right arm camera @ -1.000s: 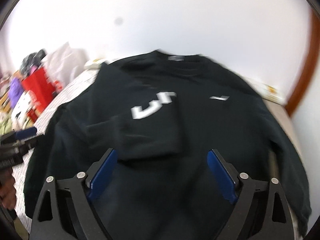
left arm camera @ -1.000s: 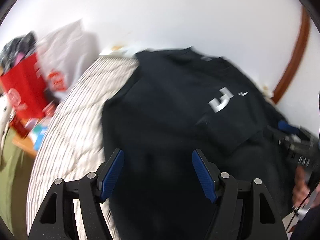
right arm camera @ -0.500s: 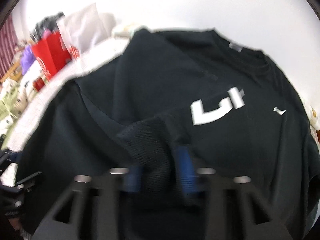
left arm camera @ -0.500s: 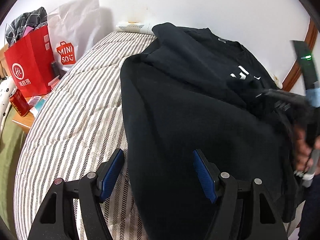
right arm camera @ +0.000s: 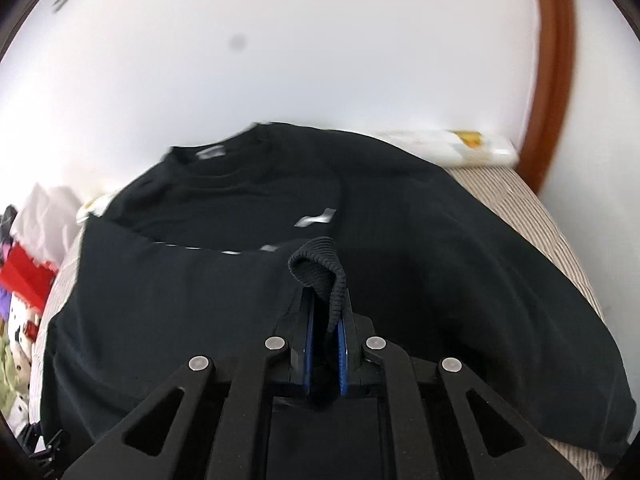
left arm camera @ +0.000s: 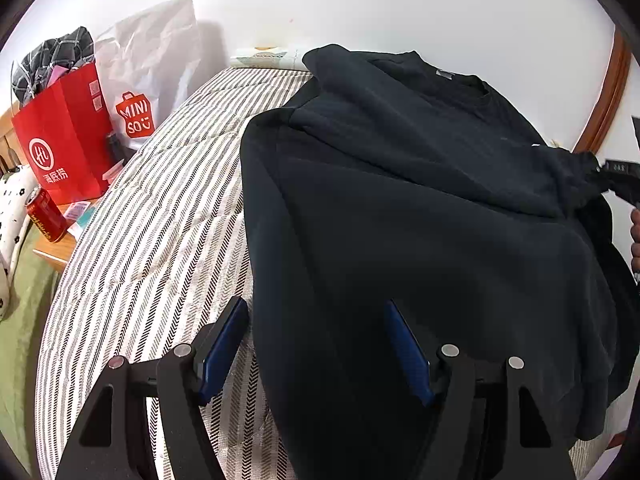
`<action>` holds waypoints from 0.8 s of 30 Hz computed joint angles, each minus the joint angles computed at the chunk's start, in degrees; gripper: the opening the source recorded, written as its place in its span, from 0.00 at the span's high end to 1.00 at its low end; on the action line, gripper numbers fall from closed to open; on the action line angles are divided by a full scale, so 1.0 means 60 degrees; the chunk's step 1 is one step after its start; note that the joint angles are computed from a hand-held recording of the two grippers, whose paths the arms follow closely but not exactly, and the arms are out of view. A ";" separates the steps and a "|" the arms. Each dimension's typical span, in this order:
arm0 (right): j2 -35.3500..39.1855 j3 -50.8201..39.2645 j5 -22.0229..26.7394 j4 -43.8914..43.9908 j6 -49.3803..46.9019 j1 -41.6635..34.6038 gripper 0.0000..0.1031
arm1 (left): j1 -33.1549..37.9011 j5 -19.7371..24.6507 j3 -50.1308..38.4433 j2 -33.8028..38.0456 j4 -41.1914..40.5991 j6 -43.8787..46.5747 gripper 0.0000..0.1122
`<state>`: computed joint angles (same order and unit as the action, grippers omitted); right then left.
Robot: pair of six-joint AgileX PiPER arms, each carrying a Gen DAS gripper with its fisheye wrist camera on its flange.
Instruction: Fold small clothes
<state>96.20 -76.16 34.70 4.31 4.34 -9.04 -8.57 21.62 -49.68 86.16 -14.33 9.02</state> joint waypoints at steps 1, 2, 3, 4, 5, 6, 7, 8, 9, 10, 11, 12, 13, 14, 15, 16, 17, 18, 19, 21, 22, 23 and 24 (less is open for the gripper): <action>0.0041 0.0031 0.0061 0.0318 -0.0289 -0.0256 0.91 | -0.0008 0.0017 -0.0011 0.0001 0.0062 -0.0099 0.39; 0.0031 0.0092 0.0089 0.0396 -0.0368 -0.0352 0.91 | 0.0007 0.0045 -0.0018 -0.0004 0.0049 -0.0107 0.39; -0.0015 0.0214 0.0026 0.0405 -0.0451 -0.0458 0.91 | 0.0032 0.0102 -0.0018 -0.0028 0.0051 -0.0123 0.39; -0.0111 0.0426 -0.0119 0.0208 -0.0369 -0.0526 0.91 | 0.0050 0.0156 -0.0018 -0.0051 0.0051 -0.0129 0.39; -0.0097 0.0473 -0.0125 0.0056 -0.0295 -0.0543 0.89 | 0.0078 0.0250 -0.0014 -0.0097 0.0038 -0.0117 0.39; -0.0101 0.0539 -0.0006 -0.0002 -0.0362 -0.0612 0.86 | 0.0099 0.0326 0.0006 -0.0153 0.0027 -0.0102 0.39; -0.0117 0.0599 0.0023 -0.0102 -0.0373 -0.0686 0.86 | 0.0150 0.0439 0.0016 -0.0198 -0.0080 0.0000 0.39; -0.0331 0.0900 -0.0055 -0.0583 -0.0036 -0.0643 0.86 | 0.0252 0.0528 0.0059 -0.0252 -0.0359 0.0298 0.39; -0.0594 0.1250 -0.0143 -0.0856 0.0015 -0.0632 0.82 | 0.0404 0.0660 0.0130 -0.0348 -0.0748 0.0714 0.39; -0.0836 0.1584 -0.0220 -0.0810 -0.0259 -0.0726 0.77 | 0.0501 0.0722 0.0211 -0.0434 -0.0952 0.0949 0.39; -0.1135 0.1935 -0.0257 -0.0720 -0.0488 -0.0826 0.65 | 0.0568 0.0715 0.0345 -0.0569 -0.1098 0.1147 0.39; -0.1453 0.2338 -0.0349 -0.0568 -0.0759 -0.0977 0.54 | 0.0612 0.0665 0.0540 -0.0781 -0.1145 0.1304 0.39; -0.1806 0.2735 -0.0430 -0.0352 -0.1075 -0.1136 0.51 | 0.0617 0.0662 0.0672 -0.0921 -0.1099 0.1326 0.39; -0.2207 0.3163 -0.0467 -0.0099 -0.1470 -0.1302 0.50 | 0.0664 0.0728 0.0805 -0.1077 -0.1195 0.1506 0.39; -0.2740 0.3693 -0.0394 0.0155 -0.1970 -0.1497 0.50 | 0.0747 0.0798 0.0917 -0.1197 -0.1504 0.1889 0.39; -0.3018 0.3951 -0.0313 0.0195 -0.2115 -0.1571 0.49 | 0.0880 0.0888 0.1107 -0.1374 -0.2015 0.2494 0.39; -0.3414 0.4353 -0.0215 0.0356 -0.2457 -0.1770 0.48 | 0.0982 0.0966 0.1296 -0.1545 -0.2394 0.2953 0.39; -0.3840 0.4802 -0.0097 0.0627 -0.2923 -0.2046 0.47 | 0.1040 0.0998 0.1481 -0.1715 -0.2581 0.3212 0.39; -0.4060 0.5023 0.0015 0.0846 -0.3291 -0.2267 0.47 | 0.1073 0.1001 0.1625 -0.1863 -0.2663 0.3364 0.39; -0.4708 0.5704 0.0393 0.1622 -0.4435 -0.2988 0.46 | 0.1083 0.1063 0.1877 -0.2127 -0.2732 0.3518 0.40; -0.5043 0.6054 0.0623 0.2029 -0.5041 -0.3441 0.46 | 0.1114 0.1147 0.2004 -0.2281 -0.2850 0.3682 0.42; -0.5309 0.6331 0.0817 0.2327 -0.5488 -0.3800 0.46 | 0.1147 0.1264 0.2099 -0.2414 -0.3039 0.3899 0.43; -0.5561 0.6586 0.1028 0.2677 -0.6013 -0.4216 0.46 | 0.1178 0.1349 0.2212 -0.2533 -0.3186 0.4081 0.46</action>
